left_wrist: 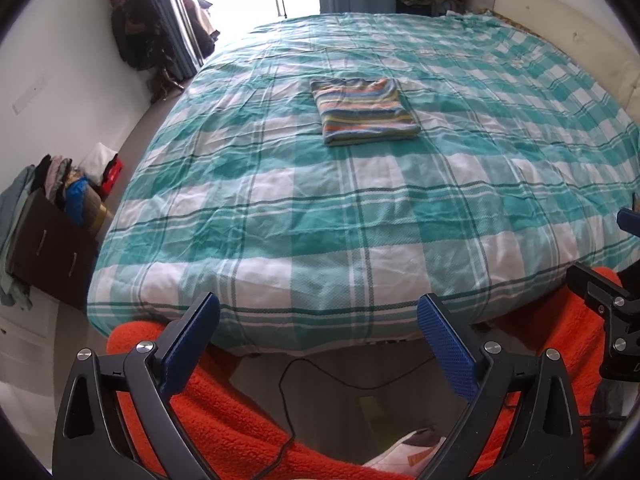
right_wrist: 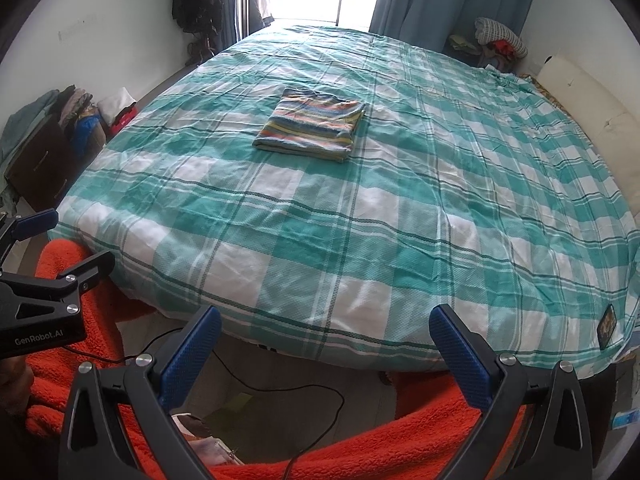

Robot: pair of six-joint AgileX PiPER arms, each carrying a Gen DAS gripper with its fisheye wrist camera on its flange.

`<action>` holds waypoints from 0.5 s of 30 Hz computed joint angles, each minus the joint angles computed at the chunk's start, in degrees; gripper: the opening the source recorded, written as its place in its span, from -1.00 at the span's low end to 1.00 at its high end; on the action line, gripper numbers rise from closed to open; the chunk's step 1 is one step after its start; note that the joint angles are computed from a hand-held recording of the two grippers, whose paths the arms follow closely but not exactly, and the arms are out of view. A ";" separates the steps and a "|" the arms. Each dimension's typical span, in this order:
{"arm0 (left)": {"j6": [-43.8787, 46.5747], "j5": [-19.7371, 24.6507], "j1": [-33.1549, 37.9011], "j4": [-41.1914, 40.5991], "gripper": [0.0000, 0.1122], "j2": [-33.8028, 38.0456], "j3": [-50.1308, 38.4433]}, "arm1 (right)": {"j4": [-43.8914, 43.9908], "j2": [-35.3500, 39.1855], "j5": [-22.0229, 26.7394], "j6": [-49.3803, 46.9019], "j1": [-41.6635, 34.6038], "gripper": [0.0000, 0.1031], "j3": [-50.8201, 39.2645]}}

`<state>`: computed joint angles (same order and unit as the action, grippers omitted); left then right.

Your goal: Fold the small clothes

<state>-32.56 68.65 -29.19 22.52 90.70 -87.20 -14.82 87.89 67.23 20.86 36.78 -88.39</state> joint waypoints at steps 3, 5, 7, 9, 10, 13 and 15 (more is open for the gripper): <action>0.11 -0.10 0.08 -0.02 0.77 -0.11 0.14 | -0.07 0.03 0.18 -0.01 0.21 0.99 -0.20; 0.20 0.08 0.09 -0.02 0.77 0.03 -0.39 | -0.14 0.12 0.39 0.17 0.45 0.99 -0.44; 0.29 0.36 0.08 -0.04 0.77 0.25 -1.11 | -0.38 0.17 0.50 0.51 0.68 0.99 -0.51; 0.19 0.63 -0.03 -0.01 0.77 0.21 -1.58 | -0.48 0.17 0.58 0.60 0.77 0.99 -0.64; 0.26 0.75 -0.06 0.01 0.77 0.30 -1.92 | -0.41 0.18 0.54 0.57 0.75 0.99 -0.67; 0.20 0.98 -0.30 0.09 0.77 0.28 -2.50 | -0.85 0.23 0.84 0.64 1.08 0.99 -1.29; -0.02 1.16 -0.66 0.23 0.77 0.21 -2.76 | -0.82 0.18 1.00 0.49 1.09 0.99 -1.64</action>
<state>-32.58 69.81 -29.85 22.75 90.90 -89.96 -15.64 88.07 68.23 21.35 37.87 -90.03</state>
